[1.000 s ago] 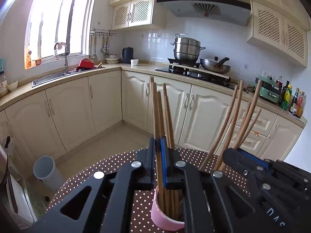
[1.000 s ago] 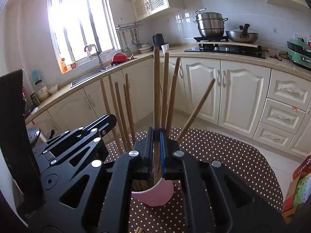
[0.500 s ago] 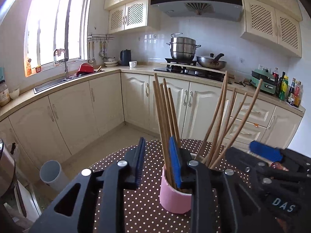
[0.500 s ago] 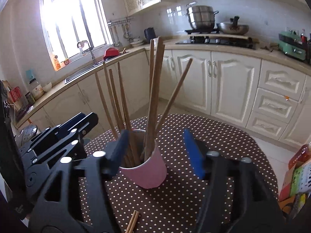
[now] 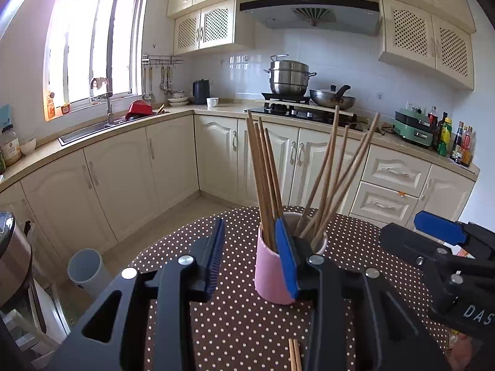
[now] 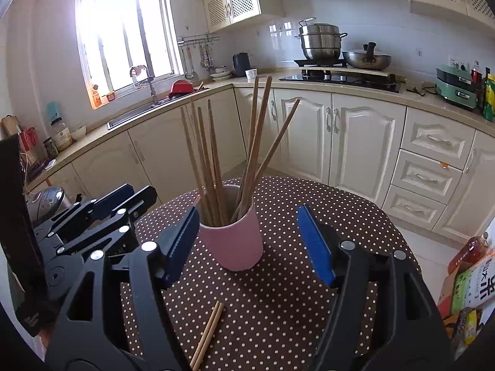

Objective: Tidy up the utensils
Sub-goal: 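Move both open grippers back down to the last chopsticks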

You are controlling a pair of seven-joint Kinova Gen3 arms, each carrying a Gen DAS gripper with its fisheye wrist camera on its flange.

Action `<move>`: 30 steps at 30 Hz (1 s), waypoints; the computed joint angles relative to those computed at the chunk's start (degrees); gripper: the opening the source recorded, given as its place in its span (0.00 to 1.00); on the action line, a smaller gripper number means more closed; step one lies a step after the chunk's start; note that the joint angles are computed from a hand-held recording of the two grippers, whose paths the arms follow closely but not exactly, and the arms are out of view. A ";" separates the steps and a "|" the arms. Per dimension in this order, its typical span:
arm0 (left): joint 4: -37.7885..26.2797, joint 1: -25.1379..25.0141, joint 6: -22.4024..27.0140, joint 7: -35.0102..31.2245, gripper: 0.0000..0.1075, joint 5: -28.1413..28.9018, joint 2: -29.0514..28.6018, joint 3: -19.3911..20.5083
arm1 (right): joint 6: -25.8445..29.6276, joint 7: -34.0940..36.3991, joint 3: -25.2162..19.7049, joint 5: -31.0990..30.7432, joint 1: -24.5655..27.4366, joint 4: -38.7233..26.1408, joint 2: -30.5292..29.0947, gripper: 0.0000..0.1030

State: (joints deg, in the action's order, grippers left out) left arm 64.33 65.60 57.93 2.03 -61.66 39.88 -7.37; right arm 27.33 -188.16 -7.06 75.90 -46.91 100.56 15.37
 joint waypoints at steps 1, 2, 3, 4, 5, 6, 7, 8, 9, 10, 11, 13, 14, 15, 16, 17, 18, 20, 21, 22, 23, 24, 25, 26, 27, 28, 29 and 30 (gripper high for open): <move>0.55 0.46 0.12 0.67 0.37 -0.14 -0.18 -0.09 | 0.39 -0.24 -0.13 0.34 -0.41 0.48 -0.29 0.66; 1.33 0.92 0.30 1.35 0.40 -0.22 -0.46 -0.04 | 0.72 -0.12 -0.37 0.33 -0.58 0.63 -0.38 0.67; 1.97 1.20 0.57 1.84 0.40 -0.11 -0.66 0.20 | 1.41 0.61 -0.85 -0.45 -0.86 0.98 -0.55 0.67; 2.28 1.17 0.70 1.94 0.41 0.10 -0.76 0.56 | 1.68 1.41 -1.13 -1.37 -0.82 1.10 -0.63 0.68; 2.95 1.26 0.67 2.26 0.41 0.25 -1.00 0.88 | 1.98 2.16 -1.45 -2.46 -0.94 1.28 -0.67 0.68; 3.95 1.43 0.49 2.73 0.41 0.47 -1.31 1.29 | 1.87 2.48 -1.60 -3.11 -1.09 1.70 -0.72 0.68; 4.76 1.54 0.40 3.06 0.41 0.59 -1.52 1.63 | 1.77 2.56 -1.71 -3.71 -1.29 2.15 -0.70 0.68; 5.34 1.65 0.49 3.33 0.41 0.70 -1.59 1.92 | 1.62 2.69 -1.77 -4.48 -1.43 2.48 -0.62 0.68; 6.04 1.86 0.69 3.69 0.41 0.85 -1.62 2.22 | 1.30 2.71 -1.74 -5.05 -1.55 2.94 -0.69 0.69; 6.59 1.94 0.85 3.94 0.41 0.97 -1.61 2.48 | 1.01 2.61 -1.70 -5.50 -1.74 3.35 -0.66 0.69; 7.03 1.97 1.07 4.14 0.41 1.21 -1.61 2.77 | 0.86 2.78 -1.69 -6.09 -1.93 3.58 -0.53 0.69; 8.60 2.08 0.95 5.31 0.41 1.74 -1.85 3.32 | 1.36 3.12 -1.62 -7.35 -2.69 3.96 -0.07 0.69; 9.45 1.99 0.62 5.75 0.41 2.03 -2.06 3.67 | 1.59 3.41 -1.59 -8.10 -2.99 4.12 0.19 0.69; 10.21 1.90 0.46 6.03 0.41 2.39 -2.21 4.03 | 1.62 3.73 -1.52 -8.76 -3.25 4.30 0.40 0.69; 10.89 1.88 0.39 6.40 0.41 2.60 -2.30 4.24 | 1.48 4.18 -1.41 -9.45 -3.40 4.44 0.67 0.69; 11.69 1.97 0.25 6.96 0.41 2.62 -2.44 4.35 | 1.45 4.88 -1.36 -10.49 -3.51 4.48 0.98 0.69; 12.63 2.03 -0.02 7.49 0.41 2.62 -2.64 4.54 | 1.44 5.14 -1.14 -11.26 -3.78 4.58 1.34 0.69; 14.17 2.00 -0.43 8.40 0.42 2.78 -3.02 5.00 | 1.29 5.51 -0.59 -12.23 -4.43 4.83 1.88 0.69; 14.70 1.97 -0.52 8.84 0.42 2.79 -3.17 5.15 | 1.27 6.14 -0.48 -13.22 -4.57 4.80 2.38 0.69; 15.53 1.96 -0.80 9.54 0.43 2.85 -3.36 5.34 | 1.12 6.60 -0.23 -14.07 -4.75 4.81 2.76 0.69; 16.30 1.91 -1.18 10.14 0.43 2.81 -3.55 5.53 | 1.00 7.59 -0.10 -15.38 -4.71 4.60 3.17 0.69; 16.96 1.80 -1.49 10.55 0.43 2.81 -3.73 5.73 | 0.79 8.48 0.07 -16.80 -4.71 4.51 3.73 0.69; 17.22 1.71 -1.54 10.69 0.43 2.83 -3.82 5.94 | 0.61 9.18 0.42 -17.90 -4.92 4.44 4.11 0.69; 17.82 1.64 -1.79 10.97 0.44 2.81 -3.97 6.12 | 0.61 10.21 0.60 -19.48 -4.99 4.21 4.73 0.69; 17.93 1.45 -1.85 10.84 0.44 2.92 -4.03 6.37 | 0.56 10.81 1.05 -20.39 -5.35 4.11 5.04 0.69; 18.24 1.36 -2.07 10.92 0.44 2.99 -4.05 6.57 | 0.52 11.34 1.49 -21.35 -5.72 4.02 5.48 0.69; 18.52 1.27 -2.31 10.92 0.45 3.04 -4.08 6.73 | 0.39 11.87 1.89 -22.35 -6.05 3.95 5.89 0.69; 18.56 1.16 -2.43 10.80 0.45 3.19 -4.04 6.90 | 0.09 12.24 2.39 -23.03 -6.44 4.02 6.17 0.69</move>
